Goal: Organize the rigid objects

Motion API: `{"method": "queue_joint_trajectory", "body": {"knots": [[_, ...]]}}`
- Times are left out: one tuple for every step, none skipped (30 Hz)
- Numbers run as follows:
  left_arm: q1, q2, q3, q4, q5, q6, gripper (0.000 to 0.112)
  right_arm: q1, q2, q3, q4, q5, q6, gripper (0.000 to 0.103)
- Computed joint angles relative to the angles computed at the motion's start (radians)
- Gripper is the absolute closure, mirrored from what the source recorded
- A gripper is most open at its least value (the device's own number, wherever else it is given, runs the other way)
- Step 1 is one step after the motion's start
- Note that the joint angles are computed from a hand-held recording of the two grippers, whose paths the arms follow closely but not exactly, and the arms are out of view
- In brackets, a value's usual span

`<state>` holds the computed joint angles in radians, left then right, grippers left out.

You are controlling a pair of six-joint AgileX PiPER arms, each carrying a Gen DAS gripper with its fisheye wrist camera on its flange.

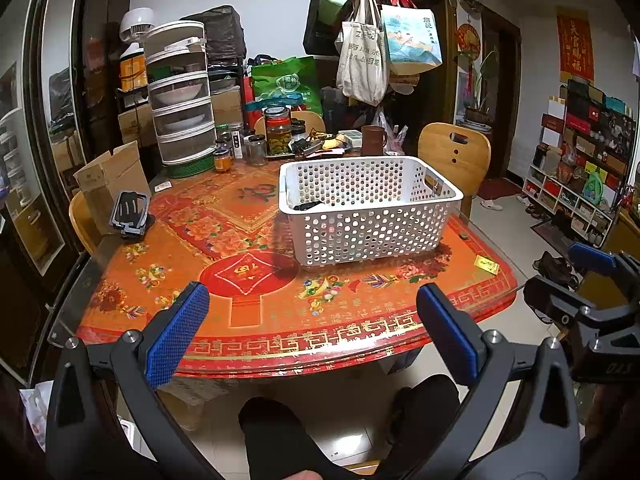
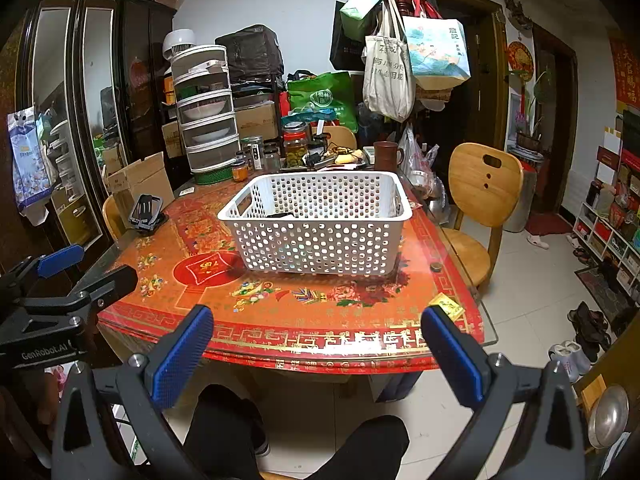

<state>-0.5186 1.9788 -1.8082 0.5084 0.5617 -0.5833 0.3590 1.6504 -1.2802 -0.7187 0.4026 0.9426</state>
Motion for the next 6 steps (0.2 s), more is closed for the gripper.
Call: {"method": "queue_joint_trajectory", "body": {"knots": [[0.001, -0.001, 0.004, -0.002, -0.003, 0.001, 0.01, 0.0, 0.0, 0.0, 0.0, 0.0, 0.0, 0.0], [0.002, -0.003, 0.008, -0.002, -0.006, 0.001, 0.01, 0.0, 0.0, 0.0, 0.0, 0.0, 0.0, 0.0], [0.002, -0.003, 0.007, -0.001, -0.004, 0.003, 0.01, 0.0, 0.0, 0.0, 0.001, 0.0, -0.002, 0.0], [0.001, -0.002, 0.005, 0.0, -0.003, 0.002, 0.01, 0.0, 0.0, 0.0, 0.001, 0.0, -0.002, 0.0], [0.001, -0.002, 0.005, 0.0, -0.004, -0.001, 0.01, 0.0, 0.0, 0.0, 0.001, 0.0, -0.003, 0.0], [0.0, -0.001, 0.003, 0.0, -0.003, -0.003, 0.01, 0.0, 0.0, 0.0, 0.001, 0.0, -0.003, 0.0]]}}
